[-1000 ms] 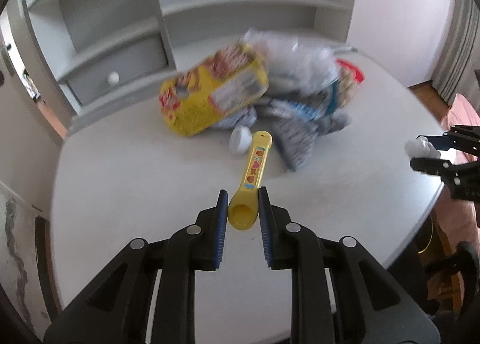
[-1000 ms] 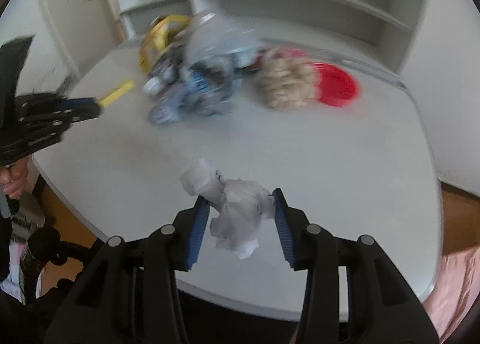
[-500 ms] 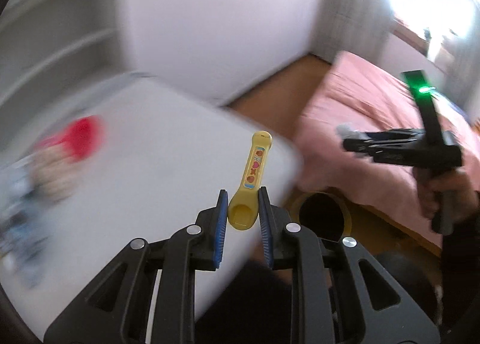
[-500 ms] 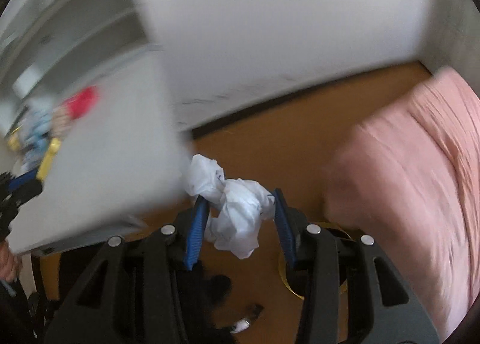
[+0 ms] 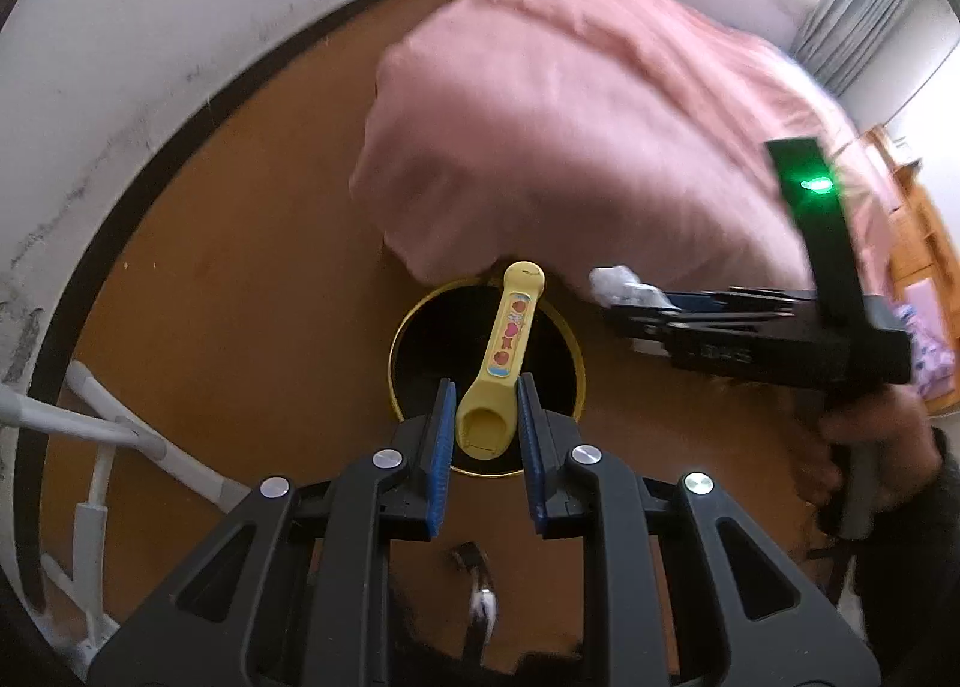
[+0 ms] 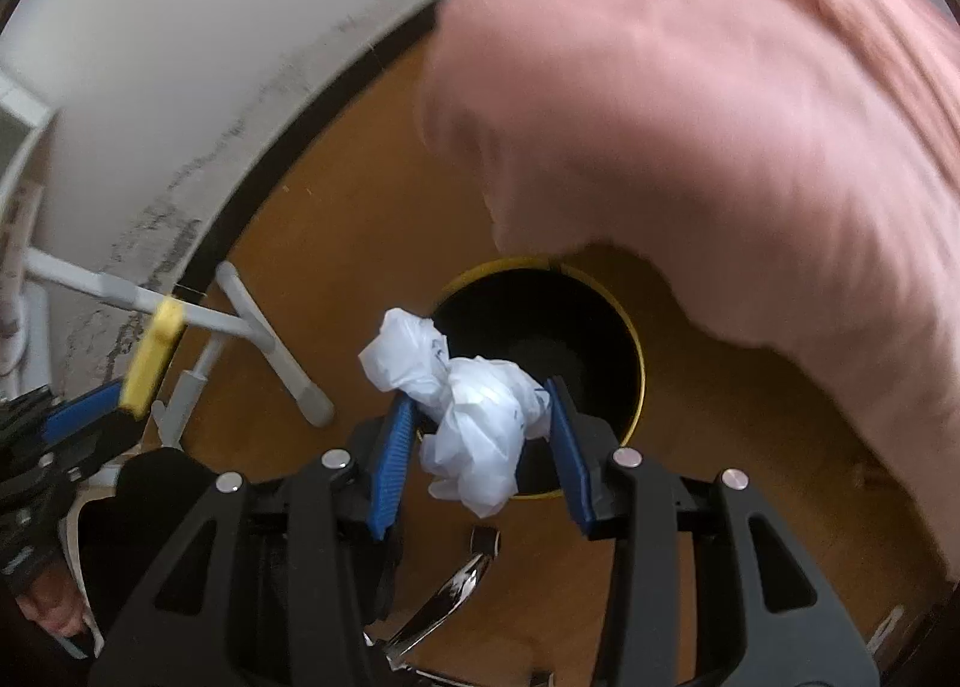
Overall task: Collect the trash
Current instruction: 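Carry spoon and tissue to the black bin and open both tools over it, then return to the desk and grasp the clear plastic bag with the right tool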
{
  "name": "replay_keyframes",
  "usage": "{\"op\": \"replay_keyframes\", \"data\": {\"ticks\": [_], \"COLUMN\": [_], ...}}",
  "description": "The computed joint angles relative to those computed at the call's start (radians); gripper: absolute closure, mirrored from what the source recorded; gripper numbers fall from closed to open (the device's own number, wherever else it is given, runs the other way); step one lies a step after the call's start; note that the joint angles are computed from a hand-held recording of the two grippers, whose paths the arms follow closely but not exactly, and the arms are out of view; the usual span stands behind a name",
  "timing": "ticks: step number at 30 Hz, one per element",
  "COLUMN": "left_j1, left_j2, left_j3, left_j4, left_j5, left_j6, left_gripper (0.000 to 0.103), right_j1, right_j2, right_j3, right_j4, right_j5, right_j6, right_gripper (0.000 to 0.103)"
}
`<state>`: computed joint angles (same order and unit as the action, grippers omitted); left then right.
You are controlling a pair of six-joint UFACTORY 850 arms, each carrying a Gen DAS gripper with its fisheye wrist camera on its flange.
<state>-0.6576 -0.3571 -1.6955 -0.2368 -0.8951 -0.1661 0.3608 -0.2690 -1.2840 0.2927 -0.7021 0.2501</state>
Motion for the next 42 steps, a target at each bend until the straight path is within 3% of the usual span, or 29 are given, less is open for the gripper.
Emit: {"op": "replay_keyframes", "data": {"ticks": [7,13,15,16,23,29,33,38,42], "left_j1": [0.002,-0.001,-0.005,-0.012,-0.032,-0.048,-0.036,0.035,0.154], "left_j2": [-0.162,-0.197,-0.214,-0.191,-0.126,-0.009,0.128,0.378,0.599], "left_j3": [-0.062,-0.094,-0.123,-0.094,-0.089,-0.115,-0.091,0.055,0.204], "left_j4": [-0.109,-0.125,-0.119,-0.107,-0.013,0.127,0.267,0.484,0.629], "left_j5": [-0.03,-0.038,-0.036,-0.025,-0.001,0.03,0.021,-0.032,-0.135], "left_j6": [0.019,0.027,0.029,0.025,-0.018,-0.092,-0.18,-0.366,-0.501], "left_gripper": [0.083,0.082,0.064,0.049,0.036,0.011,0.011,0.01,0.01], "right_j1": [-0.034,-0.051,-0.061,-0.063,-0.06,-0.013,0.079,0.236,0.387], "right_j2": [-0.045,-0.066,-0.062,-0.056,0.018,0.138,0.154,0.063,-0.137], "right_j3": [0.073,0.067,0.07,0.074,0.073,0.006,-0.138,-0.35,-0.662], "right_j4": [0.14,0.181,0.197,0.2,0.11,-0.166,-0.317,-0.275,-0.172], "right_j5": [0.032,0.051,0.061,0.068,0.077,0.063,0.032,0.023,-0.043], "right_j6": [-0.089,-0.115,-0.125,-0.126,-0.039,0.178,0.237,0.124,-0.029], "right_gripper": [0.06,0.058,0.037,0.034,0.034,0.027,0.022,0.022,0.022]}}
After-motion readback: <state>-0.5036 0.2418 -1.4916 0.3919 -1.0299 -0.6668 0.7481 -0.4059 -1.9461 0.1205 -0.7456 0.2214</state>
